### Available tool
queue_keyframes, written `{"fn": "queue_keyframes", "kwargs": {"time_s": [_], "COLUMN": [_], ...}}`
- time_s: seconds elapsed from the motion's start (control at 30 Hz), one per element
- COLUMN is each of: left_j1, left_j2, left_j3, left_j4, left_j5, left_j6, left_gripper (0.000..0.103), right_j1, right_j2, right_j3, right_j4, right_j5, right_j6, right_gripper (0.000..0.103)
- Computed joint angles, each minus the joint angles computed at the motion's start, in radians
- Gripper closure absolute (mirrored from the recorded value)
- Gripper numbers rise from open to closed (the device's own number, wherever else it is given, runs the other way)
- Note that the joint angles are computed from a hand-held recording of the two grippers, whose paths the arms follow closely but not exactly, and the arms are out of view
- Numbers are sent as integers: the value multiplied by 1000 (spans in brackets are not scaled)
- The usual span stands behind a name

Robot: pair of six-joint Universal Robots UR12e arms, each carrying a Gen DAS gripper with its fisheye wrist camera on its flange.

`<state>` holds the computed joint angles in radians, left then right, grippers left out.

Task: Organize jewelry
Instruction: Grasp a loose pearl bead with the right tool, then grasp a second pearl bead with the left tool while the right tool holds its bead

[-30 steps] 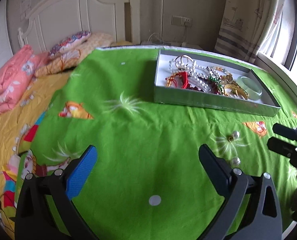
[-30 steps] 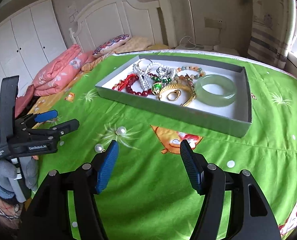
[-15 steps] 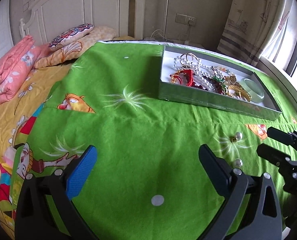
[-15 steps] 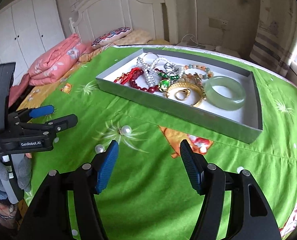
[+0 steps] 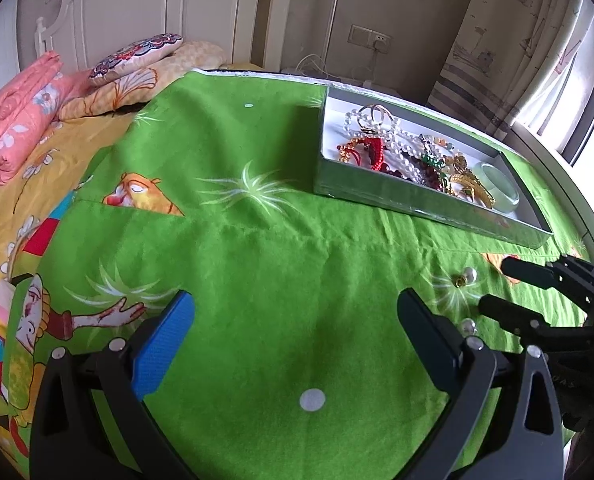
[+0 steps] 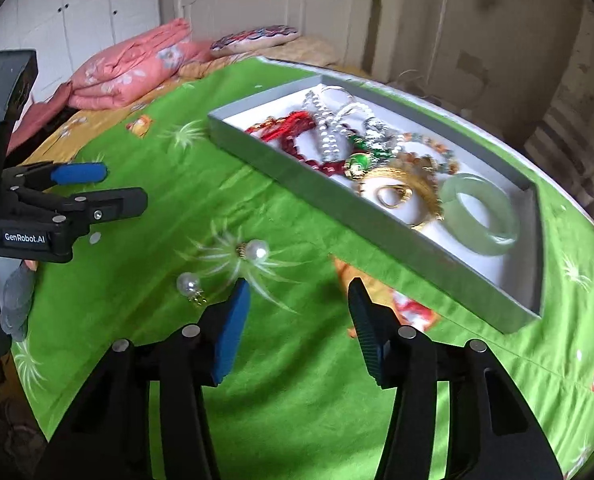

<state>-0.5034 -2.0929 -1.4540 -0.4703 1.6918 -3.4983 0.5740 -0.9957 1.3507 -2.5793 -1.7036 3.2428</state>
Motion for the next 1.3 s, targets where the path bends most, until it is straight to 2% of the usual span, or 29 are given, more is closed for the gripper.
{"fn": "queue_keyframes", "kwargs": {"time_s": [0.13,0.3,0.33,0.37,0.53,0.67,0.77,0.83,0.9,0.97,1.07,1.17,1.2,1.3], "left_j1": [1,1,1,1,-4,-31,-47,-55,-57,-66,-76,-82,-81,-78], "left_j2": [0,-3,-2,-2,0,-1,-11,-20,-29,-37,-48,-56,-55,-50], "left_j3": [1,5,4,2,3,11,27,43,59,72,91,99,97,83], "left_j4": [-3,-9,-8,-6,-7,-14,-27,-48,-71,-76,-86,-78,-70,-47], "left_j5": [-6,-13,-15,-18,-52,-45,-53,-69,-106,-91,-86,-81,-98,-138], "left_j6": [4,6,7,9,69,199,251,271,276,288,311,329,340,355], "left_gripper": [2,3,3,3,3,3,6,21,31,35,48,69,85,88], "right_j1": [5,3,1,1,2,-5,-9,-12,-14,-16,-18,-19,-19,-20], "right_j2": [22,34,34,34,11,-35,-65,-80,-91,-98,-106,-109,-111,-117], "right_j3": [-35,-55,-54,-55,-14,62,110,135,153,168,187,197,202,215], "right_j4": [9,14,11,11,-39,-121,-165,-190,-211,-233,-261,-279,-284,-297], "right_j5": [19,56,69,67,44,37,32,32,39,42,56,69,70,73], "right_j6": [-39,-41,-40,-40,13,62,87,101,110,116,124,126,126,128], "right_gripper": [58,67,74,86,87,87,87,87,87,87,87,87,87,87]}}
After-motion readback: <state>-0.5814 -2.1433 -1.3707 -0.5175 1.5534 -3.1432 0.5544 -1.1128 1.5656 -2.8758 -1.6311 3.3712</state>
